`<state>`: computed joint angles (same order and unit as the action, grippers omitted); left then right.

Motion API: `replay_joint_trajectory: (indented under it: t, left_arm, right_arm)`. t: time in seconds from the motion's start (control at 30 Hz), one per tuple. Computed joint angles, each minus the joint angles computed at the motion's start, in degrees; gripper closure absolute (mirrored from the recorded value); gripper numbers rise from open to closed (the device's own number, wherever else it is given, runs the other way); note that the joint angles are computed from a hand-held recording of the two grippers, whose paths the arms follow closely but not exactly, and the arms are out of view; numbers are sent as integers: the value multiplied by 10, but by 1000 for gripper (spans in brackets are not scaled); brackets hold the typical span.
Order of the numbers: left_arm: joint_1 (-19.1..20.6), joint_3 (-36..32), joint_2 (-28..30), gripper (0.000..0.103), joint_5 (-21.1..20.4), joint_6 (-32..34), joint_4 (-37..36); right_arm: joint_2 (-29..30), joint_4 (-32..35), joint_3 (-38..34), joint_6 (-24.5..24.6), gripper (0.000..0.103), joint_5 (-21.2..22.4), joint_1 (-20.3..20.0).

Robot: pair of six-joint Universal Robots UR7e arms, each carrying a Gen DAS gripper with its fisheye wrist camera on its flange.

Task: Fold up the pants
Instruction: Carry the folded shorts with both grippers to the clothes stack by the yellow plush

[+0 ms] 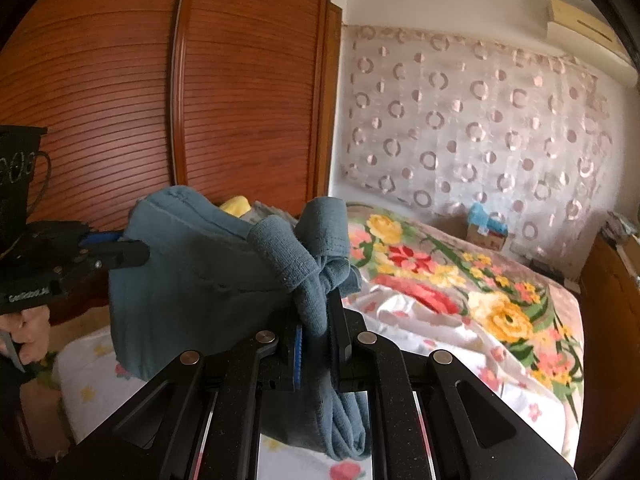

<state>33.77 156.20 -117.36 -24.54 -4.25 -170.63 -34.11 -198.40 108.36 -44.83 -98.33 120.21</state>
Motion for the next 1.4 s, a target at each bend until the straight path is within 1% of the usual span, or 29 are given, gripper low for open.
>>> replay_joint_trajectory:
  t: [0.17, 0.23, 0.27, 0.33, 0.53, 0.6, 0.63, 0.67, 0.77, 0.83, 0.87, 0.93, 1.03, 1.17, 1.23, 1.4]
  left_arm:
    - [4, 2, 2, 90, 17, 26, -35]
    - [6, 4, 9, 90, 26, 36, -58]
    - [8, 6, 9, 90, 25, 42, -71]
    - [14, 8, 13, 90, 19, 55, -102]
    - [30, 14, 44, 90, 23, 87, -189]
    - [37, 19, 69, 90, 31, 103, -241]
    - [41, 18, 80, 90, 31, 108, -257]
    - [49, 18, 98, 90, 32, 120, -294]
    - [67, 19, 130, 90, 29, 144, -370]
    - [75, 19, 146, 90, 28, 158, -404]
    - [80, 19, 164, 90, 35, 169, -433]
    - [84, 18, 177, 89, 44, 165, -437]
    - [101, 17, 194, 89, 41, 164, -457]
    - [124, 15, 197, 89, 29, 154, -460]
    - [127, 16, 185, 89, 30, 135, -438]
    - [134, 26, 184, 88, 25, 113, -450]
  right_arm:
    - [23, 19, -43, -14, 96, 33, -2]
    - [31, 28, -60, -21, 96, 49, -2]
    - [37, 34, -70, -26, 96, 55, -1]
    - [48, 39, -87, -36, 96, 58, 2]
    - [83, 57, -138, -77, 96, 74, 10]
    - [100, 72, -165, -87, 96, 75, 13]
    - [106, 78, -174, -89, 96, 74, 14]
    - [115, 85, -188, -94, 96, 73, 16]
    - [138, 113, -223, -101, 96, 75, 18]
    - [155, 133, -249, -103, 96, 77, 21]
    - [160, 140, -257, -103, 96, 77, 22]
    - [172, 165, -279, -97, 96, 80, 23]
    - [194, 201, -314, -83, 96, 78, 25]
    - [212, 220, -339, -80, 96, 73, 27]
    - [221, 232, -352, -78, 96, 66, 29]
    - [238, 249, -374, -69, 95, 48, 31]
